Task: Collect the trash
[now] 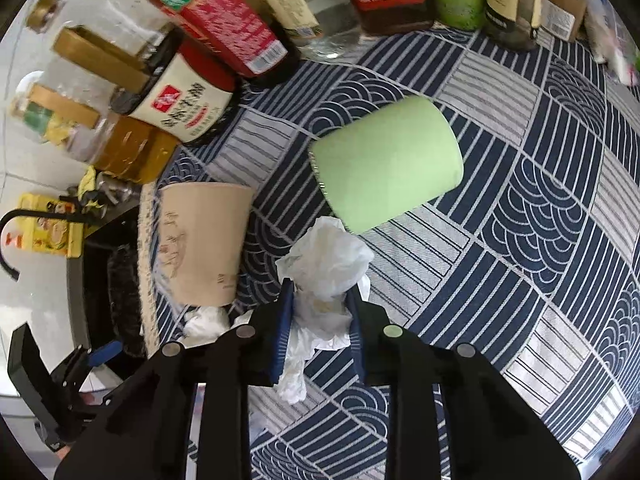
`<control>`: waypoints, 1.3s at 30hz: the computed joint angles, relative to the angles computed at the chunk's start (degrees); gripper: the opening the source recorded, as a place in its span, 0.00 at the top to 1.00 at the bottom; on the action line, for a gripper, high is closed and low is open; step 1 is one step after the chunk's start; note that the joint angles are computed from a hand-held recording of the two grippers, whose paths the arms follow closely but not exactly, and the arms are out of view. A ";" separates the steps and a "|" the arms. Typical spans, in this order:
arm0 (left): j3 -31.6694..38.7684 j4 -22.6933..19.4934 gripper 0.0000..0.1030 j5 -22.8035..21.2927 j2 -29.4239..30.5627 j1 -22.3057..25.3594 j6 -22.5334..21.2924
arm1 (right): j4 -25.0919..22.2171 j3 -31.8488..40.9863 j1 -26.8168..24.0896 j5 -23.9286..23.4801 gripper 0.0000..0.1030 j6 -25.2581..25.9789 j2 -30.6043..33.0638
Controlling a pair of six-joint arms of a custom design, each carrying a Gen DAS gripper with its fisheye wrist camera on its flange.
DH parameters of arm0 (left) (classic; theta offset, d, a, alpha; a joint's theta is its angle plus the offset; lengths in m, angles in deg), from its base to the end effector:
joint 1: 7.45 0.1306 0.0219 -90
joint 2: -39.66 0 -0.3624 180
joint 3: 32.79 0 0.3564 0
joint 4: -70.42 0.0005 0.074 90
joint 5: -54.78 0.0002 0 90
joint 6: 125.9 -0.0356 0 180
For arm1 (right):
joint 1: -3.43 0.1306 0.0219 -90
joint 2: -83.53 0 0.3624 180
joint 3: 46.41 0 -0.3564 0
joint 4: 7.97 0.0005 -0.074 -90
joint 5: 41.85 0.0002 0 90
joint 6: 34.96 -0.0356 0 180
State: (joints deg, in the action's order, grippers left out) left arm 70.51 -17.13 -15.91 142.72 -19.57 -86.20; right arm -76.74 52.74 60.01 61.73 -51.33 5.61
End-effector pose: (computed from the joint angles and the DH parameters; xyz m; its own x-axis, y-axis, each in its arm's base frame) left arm 0.4521 -0.1096 0.3776 -0.4597 0.8414 -0.2841 0.8877 0.4259 -0.1749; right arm 0.2759 0.4021 0.3636 -0.5921 0.7961 -0.1254 0.7189 0.5921 0.3641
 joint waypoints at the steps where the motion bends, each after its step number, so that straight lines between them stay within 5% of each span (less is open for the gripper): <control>1: 0.30 -0.31 0.34 0.10 -0.20 -0.37 0.47 | -0.54 0.59 0.24 0.28 0.74 0.48 -0.27; 11: 3.03 -2.17 0.34 -0.97 -1.99 -6.79 4.80 | -7.02 6.95 2.92 3.52 0.74 2.44 -2.23; 18: 3.56 -3.78 0.34 -4.74 0.39 -13.16 8.13 | -9.11 3.81 6.29 5.62 0.74 -1.71 -6.19; 29: 3.71 -3.72 0.34 -13.33 5.44 -20.71 14.39 | -2.86 -9.92 12.04 7.58 0.74 -11.07 -14.94; 39: 1.73 -1.91 0.54 -15.56 5.57 -22.87 17.13 | 2.03 -16.16 13.64 8.04 0.73 -11.09 -18.46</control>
